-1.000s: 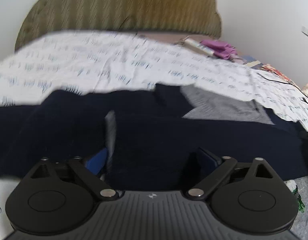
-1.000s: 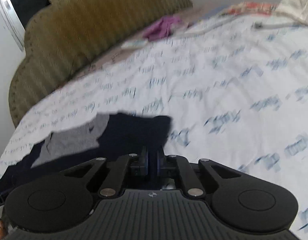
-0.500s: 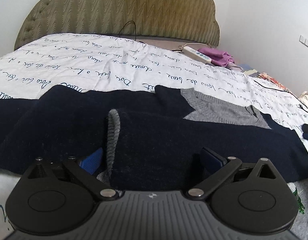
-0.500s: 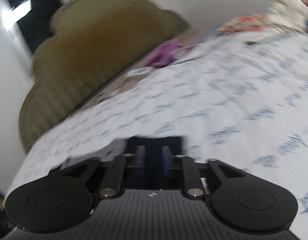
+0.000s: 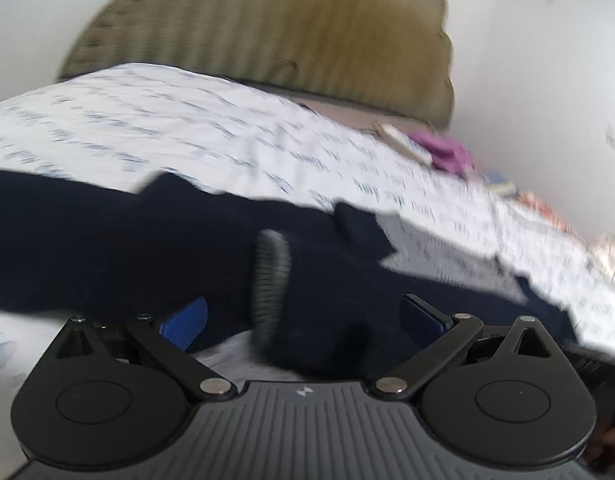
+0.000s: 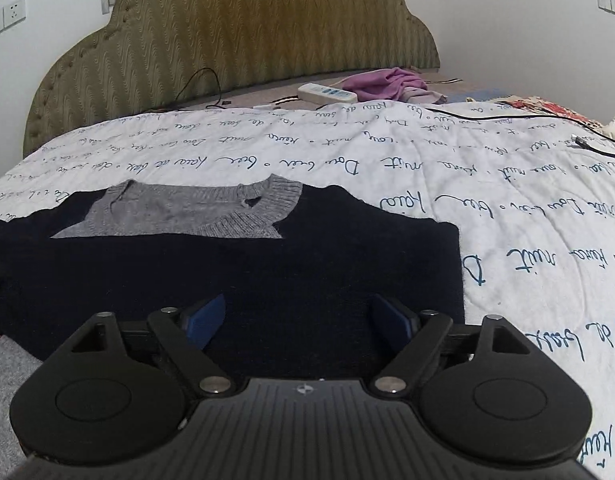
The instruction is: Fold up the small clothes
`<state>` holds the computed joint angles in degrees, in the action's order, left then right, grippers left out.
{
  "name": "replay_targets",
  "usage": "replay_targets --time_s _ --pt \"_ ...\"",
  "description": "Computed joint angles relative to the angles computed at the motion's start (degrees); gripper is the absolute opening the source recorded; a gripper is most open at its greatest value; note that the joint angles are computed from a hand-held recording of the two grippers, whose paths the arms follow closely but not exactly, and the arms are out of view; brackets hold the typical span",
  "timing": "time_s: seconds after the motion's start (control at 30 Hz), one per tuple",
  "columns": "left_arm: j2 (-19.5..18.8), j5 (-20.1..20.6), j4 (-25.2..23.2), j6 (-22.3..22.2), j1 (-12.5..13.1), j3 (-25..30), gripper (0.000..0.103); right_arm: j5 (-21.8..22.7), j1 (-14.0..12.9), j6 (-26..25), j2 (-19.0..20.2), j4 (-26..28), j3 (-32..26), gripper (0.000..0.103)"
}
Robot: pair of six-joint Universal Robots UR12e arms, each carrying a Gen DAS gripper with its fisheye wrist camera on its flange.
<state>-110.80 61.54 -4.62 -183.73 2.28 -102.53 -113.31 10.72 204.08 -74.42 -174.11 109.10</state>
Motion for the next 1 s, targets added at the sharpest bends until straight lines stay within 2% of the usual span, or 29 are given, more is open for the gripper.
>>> replay_targets --time_s 0.07,0.1,0.13,0.17,0.27,0.37,0.43,0.5,0.6,0.67,0.7,0.73,0.8,0.87,0.9,1.0 --pt "1.1 -1.6 5.3 -6.4 2.5 -1.8 0.103 -0.9 0.3 0.4 0.0 0.1 0.0 0.086" --pt "1.3 -0.8 8.6 -10.3 3.7 -2.5 0.103 -1.2 0.4 0.5 0.0 0.1 0.1 0.086" --pt "1.5 2.1 11.4 -14.9 4.6 -3.0 0.103 -1.4 0.4 0.7 -0.1 0.0 0.1 0.086" --pt "1.7 6.8 13.4 -20.8 5.6 -3.2 0.103 -1.2 0.3 0.8 -0.1 -0.1 0.2 0.087" --pt "1.3 16.0 13.3 -36.9 8.3 -2.8 0.103 -0.4 0.1 1.2 -0.2 -0.4 0.4 0.088" --pt "0.6 16.1 7.4 -47.5 11.5 -1.5 0.103 -0.3 0.0 1.4 -0.2 -0.8 0.5 0.088" --pt "-0.6 13.4 9.8 -52.0 13.1 -1.5 0.103 -0.5 0.1 1.7 -0.1 -1.0 0.5 0.088" --pt "-1.5 12.3 11.9 -53.4 13.7 -1.2 0.103 -0.4 0.1 1.8 -0.2 -1.0 0.5 0.088" --pt "-2.4 10.5 12.6 -52.7 13.9 -0.1 0.102 -0.3 0.1 2.0 -0.2 -1.1 0.5 0.088" --pt "-2.9 10.2 12.8 -52.4 13.8 0.5 0.097 -0.2 0.1 2.2 -0.2 -1.3 0.6 0.088" --pt "-3.0 10.7 12.8 -51.7 13.6 0.7 0.076 0.0 0.0 2.3 -0.2 -1.4 0.6 0.088" --pt "-3.0 10.4 11.4 -51.0 13.7 1.0 0.049 0.2 0.0 2.4 -0.2 -1.6 0.7 0.088" --pt "-2.4 10.0 8.9 -51.6 14.1 0.3 0.023 0.5 -0.1 2.6 -0.3 -1.9 0.8 0.089" --pt "-2.5 10.0 8.4 -53.3 14.4 -0.1 0.021 0.7 -0.2 2.8 -0.3 -2.2 0.9 0.089" --pt "-2.6 10.3 8.9 -53.0 14.4 -0.2 0.016 0.9 -0.2 2.9 -0.3 -2.3 1.0 0.089" --pt "-2.3 13.7 8.8 -49.5 13.5 -0.1 0.007 1.4 -0.4 3.1 -0.3 -2.8 1.2 0.09"
